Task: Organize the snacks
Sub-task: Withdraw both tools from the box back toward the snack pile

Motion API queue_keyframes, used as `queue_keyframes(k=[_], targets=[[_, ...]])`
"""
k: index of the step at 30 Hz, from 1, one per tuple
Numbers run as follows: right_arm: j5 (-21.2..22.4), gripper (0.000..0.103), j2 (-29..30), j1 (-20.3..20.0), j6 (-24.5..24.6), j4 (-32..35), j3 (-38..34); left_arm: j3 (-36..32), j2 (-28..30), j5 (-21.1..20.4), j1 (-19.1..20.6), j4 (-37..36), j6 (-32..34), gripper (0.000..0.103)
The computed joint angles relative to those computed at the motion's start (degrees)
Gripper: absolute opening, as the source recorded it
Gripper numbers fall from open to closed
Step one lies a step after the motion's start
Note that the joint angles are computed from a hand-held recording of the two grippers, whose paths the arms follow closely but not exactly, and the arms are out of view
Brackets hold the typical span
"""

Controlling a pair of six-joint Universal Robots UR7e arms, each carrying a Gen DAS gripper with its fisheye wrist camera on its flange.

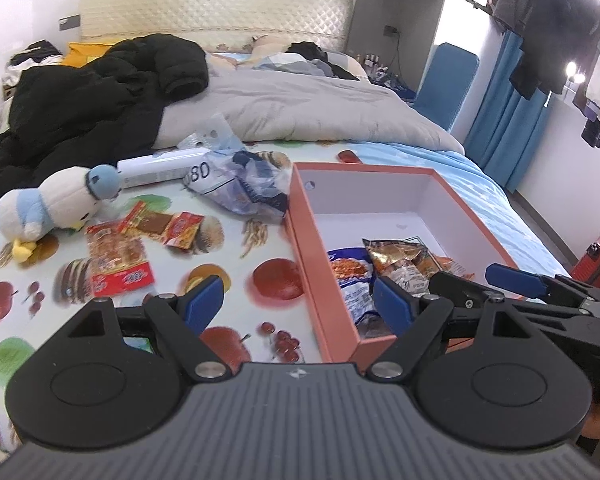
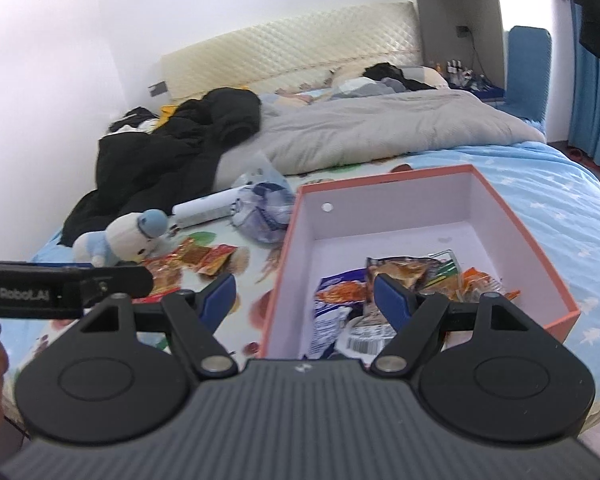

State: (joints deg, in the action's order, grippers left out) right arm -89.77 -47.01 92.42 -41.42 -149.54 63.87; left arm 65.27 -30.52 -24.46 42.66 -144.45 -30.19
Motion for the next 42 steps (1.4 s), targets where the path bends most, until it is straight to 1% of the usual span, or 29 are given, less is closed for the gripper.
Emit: queue_keyframes(k=[7, 11, 14, 16, 17, 19, 21, 23, 26, 29, 34, 37, 40, 42], targets=[[1.8, 0.078, -3.4, 0.2, -1.5, -1.6, 6.4, 7.7, -4.2, 2.1, -1.6, 0.0, -5.9, 0.085], [2.1, 0.078, -5.0, 0.4, -3.7, -3.0, 9.9, 12.7, -6.8, 3.3, -2.5, 0.1, -10.3, 0.085], [3.6, 0.078, -6.5, 0.2, -4.2, -3.6, 12.7, 16.3, -8.7, 4.7, -3.3, -0.5, -12.1, 0.085], [5.2, 0.078, -7.4, 0.1, -4.0, -5.7, 14.9, 18.7, -10.2, 5.6, -3.8, 0.6, -14.5, 0.085], [6.1, 0.078, -7.8, 0.0, -3.4, -7.1, 16.0, 20.1, -11.2, 5.9, -4.1, 1.9, -16.5, 0.085], [7.5, 0.078, -8.3, -0.1, -2.6, -8.3, 17.5, 22.6, -13.7, 6.0, -4.3, 7.0, -22.5, 0.085], [7.3, 0.078, -8.1, 0.2, -1.5, -8.6, 18.2, 25.0, -15.9, 5.9, -4.3, 10.3, -26.7, 0.085], [7.3, 0.078, -7.8, 0.5, -1.3, -7.5, 18.4, 26.2, -17.7, 6.1, -4.1, 16.4, -32.6, 0.085], [6.6, 0.078, -6.9, 1.0, -2.0, -7.3, 18.4, 28.0, -19.3, 6.2, -3.4, 18.4, -36.5, 0.085], [6.3, 0.077, -6.2, 1.4, -3.4, -7.4, 18.8, 29.2, -19.9, 5.9, -2.2, 16.3, -36.0, 0.085], [6.2, 0.077, -4.2, 2.2, -6.3, -7.2, 18.6, 28.9, -19.5, 5.1, 1.1, 11.3, -30.3, 0.085], [6.2, 0.077, -2.1, 2.8, -7.8, -7.2, 17.2, 28.2, -18.9, 5.2, 3.5, 6.3, -24.8, 0.086], [5.9, 0.077, 1.1, 3.5, -8.9, -7.2, 14.3, 27.1, -18.0, 5.0, 6.0, -0.1, -17.8, 0.086], [4.3, 0.077, 4.1, 4.1, -9.5, -7.4, 11.5, 26.1, -17.1, 5.3, 7.9, -4.9, -12.7, 0.086]])
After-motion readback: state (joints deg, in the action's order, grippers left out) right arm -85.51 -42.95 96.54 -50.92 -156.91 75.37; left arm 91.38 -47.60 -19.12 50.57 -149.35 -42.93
